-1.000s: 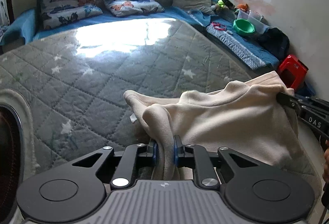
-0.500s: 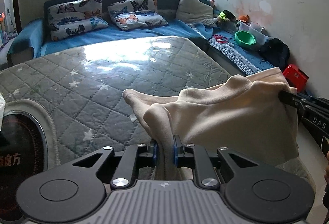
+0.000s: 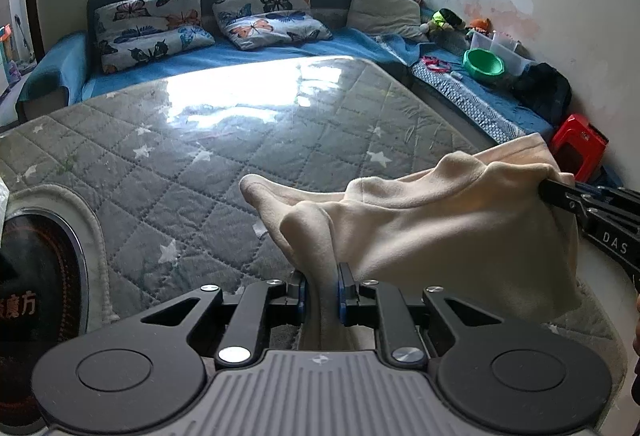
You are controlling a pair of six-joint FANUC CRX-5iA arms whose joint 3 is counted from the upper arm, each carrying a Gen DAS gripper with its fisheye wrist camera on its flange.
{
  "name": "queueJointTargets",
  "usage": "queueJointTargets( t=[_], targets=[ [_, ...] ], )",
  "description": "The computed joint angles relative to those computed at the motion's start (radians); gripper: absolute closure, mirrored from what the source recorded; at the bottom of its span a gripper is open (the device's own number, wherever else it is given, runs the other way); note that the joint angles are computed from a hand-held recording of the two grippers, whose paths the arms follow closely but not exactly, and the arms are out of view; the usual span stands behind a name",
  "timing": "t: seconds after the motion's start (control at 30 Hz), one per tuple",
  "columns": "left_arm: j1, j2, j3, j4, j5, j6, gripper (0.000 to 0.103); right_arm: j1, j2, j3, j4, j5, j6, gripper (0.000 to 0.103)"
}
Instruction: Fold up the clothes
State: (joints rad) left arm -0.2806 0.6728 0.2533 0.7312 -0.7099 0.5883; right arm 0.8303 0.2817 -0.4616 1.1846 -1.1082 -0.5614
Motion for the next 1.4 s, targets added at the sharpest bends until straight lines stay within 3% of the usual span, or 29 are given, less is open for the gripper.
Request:
queueJointTargets(
  t=[0.43, 0.6, 0.87, 1.07, 1.23, 1.4],
  targets=[
    [-0.003, 0.043, 0.047, -0.060, -0.015, 0.048, 0.086, -0.037, 0.047, 0.020, -0.063, 0.058, 0.029, 0.091],
    [-0.003, 0.044, 0.045, -0.070, -0.004, 0.047, 0.079, -0.044, 0.059, 0.030, -0.088, 0.072, 0.047, 0.090],
    [0.002, 0.037, 0.049, -0.107, 0.024, 0.087, 0.056, -0.040, 0.062, 0.041, -0.130, 0.030, 0.060, 0.084],
    [0.009, 0.028, 0.043, -0.109, 0.044, 0.096, 0.051, -0.052, 0.035, 0.019, -0.060, 0.093, 0.061, 0.082],
    [0.008, 0.031, 0.051, -0.134, 0.053, 0.113, 0.047, -0.082, 0.075, 0.070, -0.030, 0.184, 0.153, 0.079],
    [0.007, 0.039, 0.062, -0.151, 0.054, 0.122, 0.044, -0.110, 0.121, 0.114, -0.032, 0.216, 0.166, 0.078]
  ],
)
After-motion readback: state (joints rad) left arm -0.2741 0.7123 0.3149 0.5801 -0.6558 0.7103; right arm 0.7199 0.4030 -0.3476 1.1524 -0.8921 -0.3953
